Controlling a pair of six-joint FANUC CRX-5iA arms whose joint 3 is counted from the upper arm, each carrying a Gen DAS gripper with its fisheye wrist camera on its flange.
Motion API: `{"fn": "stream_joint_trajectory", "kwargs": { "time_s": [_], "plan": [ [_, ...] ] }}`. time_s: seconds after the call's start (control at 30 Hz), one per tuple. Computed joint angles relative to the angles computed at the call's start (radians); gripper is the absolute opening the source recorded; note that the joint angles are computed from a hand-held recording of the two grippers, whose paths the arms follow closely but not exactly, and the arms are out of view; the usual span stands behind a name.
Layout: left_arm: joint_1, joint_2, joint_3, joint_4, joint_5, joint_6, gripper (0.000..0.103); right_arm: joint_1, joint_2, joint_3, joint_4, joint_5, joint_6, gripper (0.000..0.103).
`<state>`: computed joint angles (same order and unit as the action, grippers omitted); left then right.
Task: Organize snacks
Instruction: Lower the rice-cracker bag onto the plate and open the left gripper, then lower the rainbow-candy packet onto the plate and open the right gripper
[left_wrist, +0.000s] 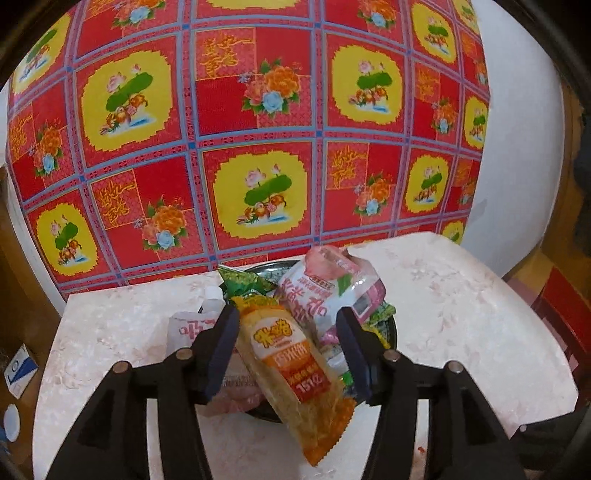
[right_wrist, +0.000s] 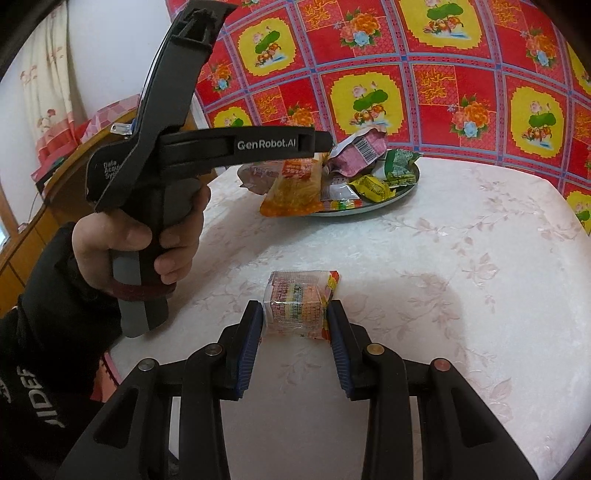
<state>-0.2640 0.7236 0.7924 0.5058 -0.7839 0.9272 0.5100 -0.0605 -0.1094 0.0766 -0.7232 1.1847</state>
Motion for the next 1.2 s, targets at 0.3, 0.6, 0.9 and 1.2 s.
{"fn": "stream_joint_trajectory", "kwargs": {
  "time_s": [0.3, 0.6, 0.9, 1.2],
  "plan": [
    [0.031, -0.105, -0.157, 0.076, 0.043, -0.080, 0.063, -0.005, -0.013, -0.013, -0.020, 0.025, 0.018, 0.037],
    [0.030, -0.319, -0.577, 0.265, 0.211, -0.447, 0.063, 0.014, -0.029, -0.045, 0.068, 0.049, -0.065, 0.037],
    [0.027, -0.309, -0.597, 0.316, 0.184, -0.532, 0.063, 0.018, 0.093, 0.097, 0.366, 0.005, -0.096, 0.037],
    [0.046, -0.299, -0.608, 0.407, 0.155, -0.531, 0.066, -0.021, 0.386, 0.513, 0.230, -0.169, 0.153, 0.037]
  ]
}}
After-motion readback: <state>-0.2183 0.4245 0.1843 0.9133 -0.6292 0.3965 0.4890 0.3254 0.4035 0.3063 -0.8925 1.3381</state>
